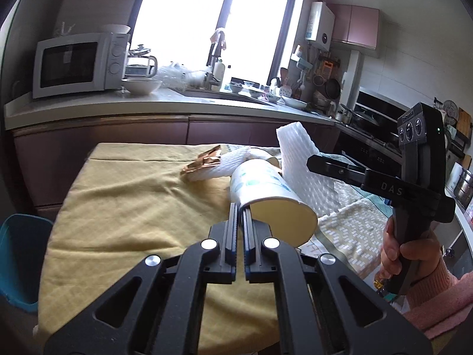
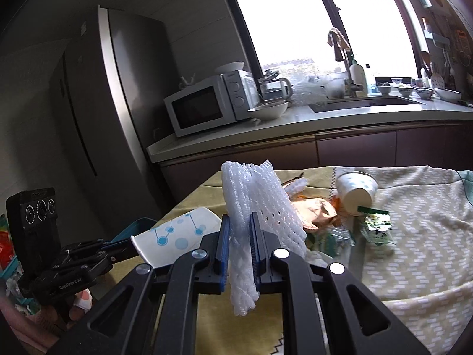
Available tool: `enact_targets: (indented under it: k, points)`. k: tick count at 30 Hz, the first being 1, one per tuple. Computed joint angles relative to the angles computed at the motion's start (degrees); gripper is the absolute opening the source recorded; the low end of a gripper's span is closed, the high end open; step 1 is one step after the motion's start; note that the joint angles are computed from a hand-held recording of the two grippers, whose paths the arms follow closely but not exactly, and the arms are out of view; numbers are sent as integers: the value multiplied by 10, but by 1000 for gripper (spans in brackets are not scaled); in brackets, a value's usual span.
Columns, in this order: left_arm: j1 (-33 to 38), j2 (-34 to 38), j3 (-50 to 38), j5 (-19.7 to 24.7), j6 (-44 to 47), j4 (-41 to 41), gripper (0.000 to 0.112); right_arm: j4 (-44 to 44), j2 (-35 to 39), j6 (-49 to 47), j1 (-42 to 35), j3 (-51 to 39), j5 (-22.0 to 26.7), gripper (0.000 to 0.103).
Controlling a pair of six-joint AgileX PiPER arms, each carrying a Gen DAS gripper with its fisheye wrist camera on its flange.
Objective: Collect trash
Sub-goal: 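Carry the foam sleeve and paper cup to the teal bin and release both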
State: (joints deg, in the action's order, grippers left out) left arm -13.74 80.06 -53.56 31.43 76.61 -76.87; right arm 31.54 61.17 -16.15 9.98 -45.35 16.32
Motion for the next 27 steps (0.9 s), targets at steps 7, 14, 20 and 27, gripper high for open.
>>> enact_targets:
  k: [7,14,20,27]
  points:
    - [136,-65,47,54,1,9,4,53,102,-50,108,-84,-12,12]
    - [277,-61,51,76,12,8,4,113,228,-112,156,-203,25,12]
    - [371,-15,19,76,21,-1,4,126,338,-122,188,-329,70,12]
    - [416,67,-38,32,18,0,4,65,495,-56,226,-548,151,12]
